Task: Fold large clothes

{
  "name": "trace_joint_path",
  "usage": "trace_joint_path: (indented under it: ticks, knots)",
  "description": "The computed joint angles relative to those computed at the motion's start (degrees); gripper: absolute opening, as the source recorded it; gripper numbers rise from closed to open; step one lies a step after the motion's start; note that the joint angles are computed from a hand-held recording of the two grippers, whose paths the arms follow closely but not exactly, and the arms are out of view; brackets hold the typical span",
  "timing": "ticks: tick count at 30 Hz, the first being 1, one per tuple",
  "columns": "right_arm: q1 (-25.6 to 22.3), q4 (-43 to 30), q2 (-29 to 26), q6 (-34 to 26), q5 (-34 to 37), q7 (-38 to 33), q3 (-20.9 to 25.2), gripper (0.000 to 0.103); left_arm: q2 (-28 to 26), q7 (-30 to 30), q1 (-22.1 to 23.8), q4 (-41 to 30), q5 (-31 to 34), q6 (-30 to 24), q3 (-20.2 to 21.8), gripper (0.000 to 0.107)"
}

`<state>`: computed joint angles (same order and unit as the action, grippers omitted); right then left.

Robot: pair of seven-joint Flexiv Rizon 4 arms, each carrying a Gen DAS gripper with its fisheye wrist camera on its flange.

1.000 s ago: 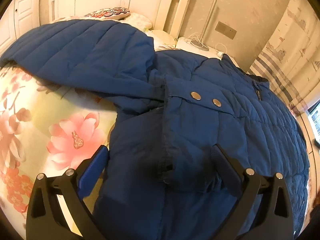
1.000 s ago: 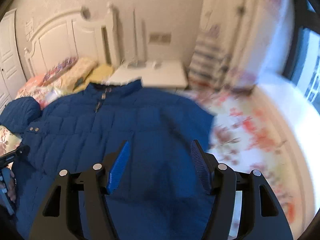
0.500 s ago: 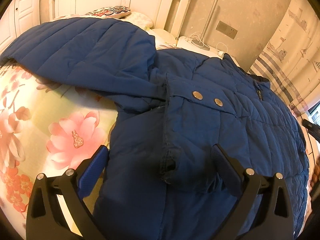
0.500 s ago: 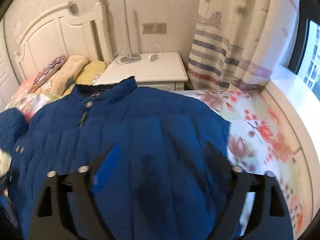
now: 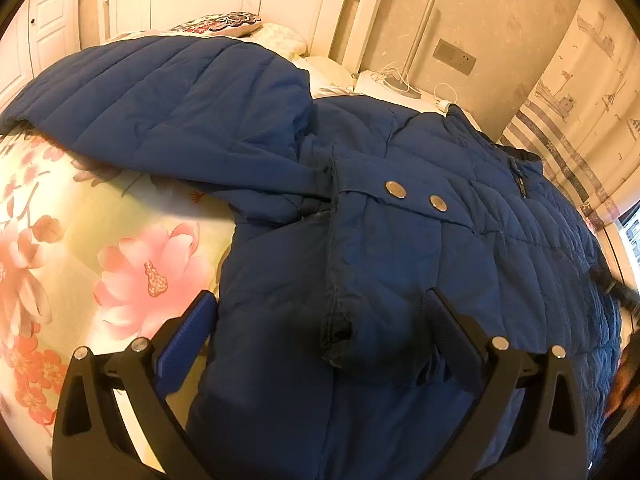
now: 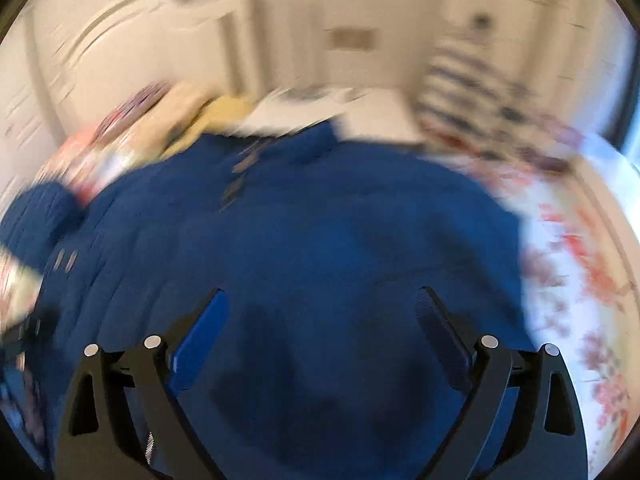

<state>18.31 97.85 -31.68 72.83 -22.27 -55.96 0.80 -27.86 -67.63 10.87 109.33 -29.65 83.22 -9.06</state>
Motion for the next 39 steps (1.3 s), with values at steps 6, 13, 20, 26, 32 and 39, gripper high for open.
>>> trace_joint_path:
  ticks: [6,13,20,26,32,39]
  knots:
    - [4.67,5.38,4.10,0.27,-6.26,9.67,-5.04,0.095,0.06,0.62,0.71,0.27,-0.74,0.30,-0.99,0.101]
    - [6.53,13.73,5.96,5.91,-18.28,16.82,-8.34,0.098,0.34,2.64,1.28,1.12,-3.41,1.58,-2.24,0.101]
    - [7.27,15.53,6.81,7.29,-24.82,22.57,-10.16,0.098,4.52,-10.97,7.91,2.92,19.69,12.27,-7.78,0.098]
    - [5.74,15.68,6.77,7.94,-25.50,23.25,-8.76,0.098,-0.33,-17.32,1.22,-11.30,38.09,-9.96,-2.16,0.098]
    - [4.93,15.51,6.60,8.21,-24.54,22.62,-7.76,0.098,0.09,-21.60,21.00,-3.60,44.01,-0.29,-21.22,0.098]
    - [5.27,15.44,6.68,7.81,-24.42,22.48,-7.99,0.098,-1.00,-29.48,41.55,0.80,24.22,7.41,-32.11,0.094]
